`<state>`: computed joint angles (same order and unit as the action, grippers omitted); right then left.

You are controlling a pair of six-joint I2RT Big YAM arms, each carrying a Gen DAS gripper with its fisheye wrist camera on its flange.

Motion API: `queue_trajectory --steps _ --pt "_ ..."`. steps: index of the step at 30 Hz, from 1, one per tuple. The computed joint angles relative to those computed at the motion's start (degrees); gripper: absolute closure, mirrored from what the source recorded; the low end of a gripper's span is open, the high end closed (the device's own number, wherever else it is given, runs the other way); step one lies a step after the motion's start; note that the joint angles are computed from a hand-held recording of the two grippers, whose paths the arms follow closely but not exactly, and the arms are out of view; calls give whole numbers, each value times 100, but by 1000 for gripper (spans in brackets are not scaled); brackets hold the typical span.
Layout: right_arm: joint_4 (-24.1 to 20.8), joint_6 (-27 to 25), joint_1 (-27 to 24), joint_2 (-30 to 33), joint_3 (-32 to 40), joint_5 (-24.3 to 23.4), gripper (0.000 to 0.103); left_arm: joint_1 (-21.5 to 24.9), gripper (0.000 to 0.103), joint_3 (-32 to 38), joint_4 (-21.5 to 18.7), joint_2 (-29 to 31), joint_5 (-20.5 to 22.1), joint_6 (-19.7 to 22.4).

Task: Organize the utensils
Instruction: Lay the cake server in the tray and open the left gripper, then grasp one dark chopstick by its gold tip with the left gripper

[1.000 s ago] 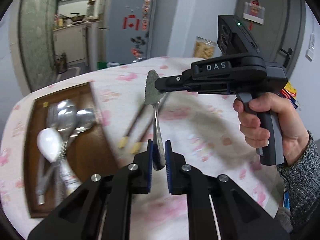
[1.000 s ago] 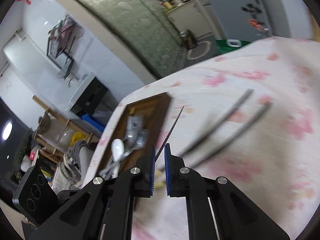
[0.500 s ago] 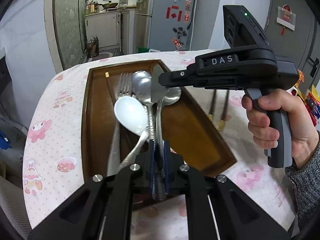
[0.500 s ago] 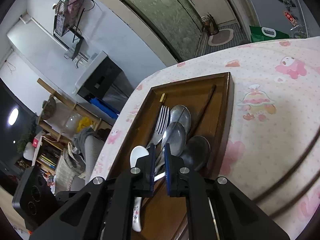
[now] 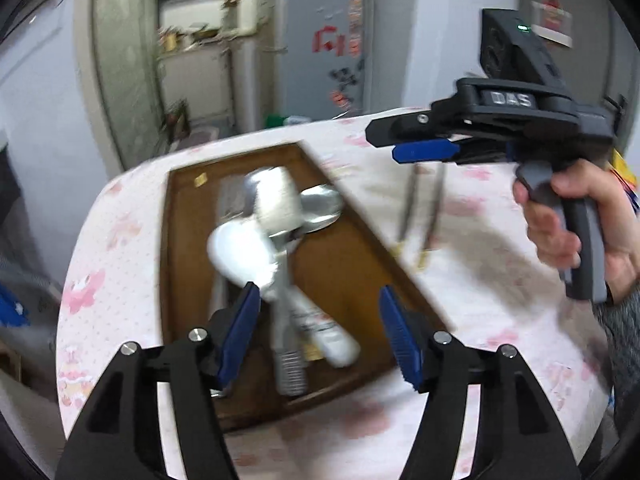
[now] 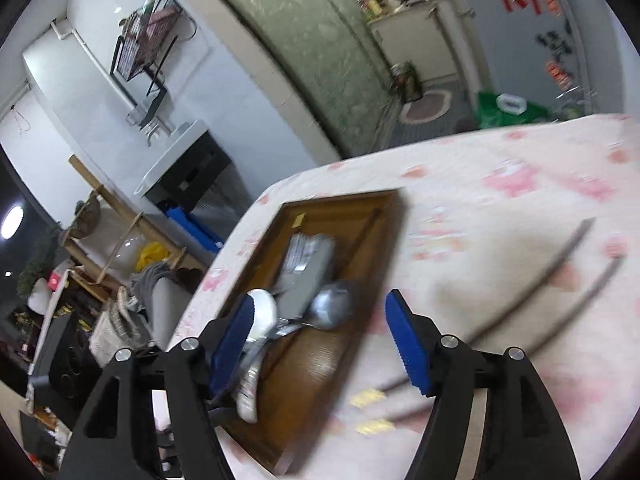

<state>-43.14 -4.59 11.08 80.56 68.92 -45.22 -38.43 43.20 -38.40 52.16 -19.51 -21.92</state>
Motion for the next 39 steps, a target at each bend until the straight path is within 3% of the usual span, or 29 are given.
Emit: queue_trajectory --steps 6,8,10,16,22,39 --pt "-283 -520 -975 -84 -97 -199 33 -643 40 427 429 754 259 149" --pt "-360 -728 -1205 -46 -134 -253 36 -733 70 652 421 1151 289 268" --pt "-439 -964 -1376 5 -152 -300 40 -733 86 823 383 1489 324 393" --pt "-533 -1283 -1675 192 -94 -435 41 -570 87 1118 323 2052 59 511" --pt "-588 -1355 -1781 367 -5 -560 40 -328 79 1206 371 2233 180 530" --pt "-745 -1282 -1872 535 114 -727 41 -252 78 1367 249 2473 380 494"
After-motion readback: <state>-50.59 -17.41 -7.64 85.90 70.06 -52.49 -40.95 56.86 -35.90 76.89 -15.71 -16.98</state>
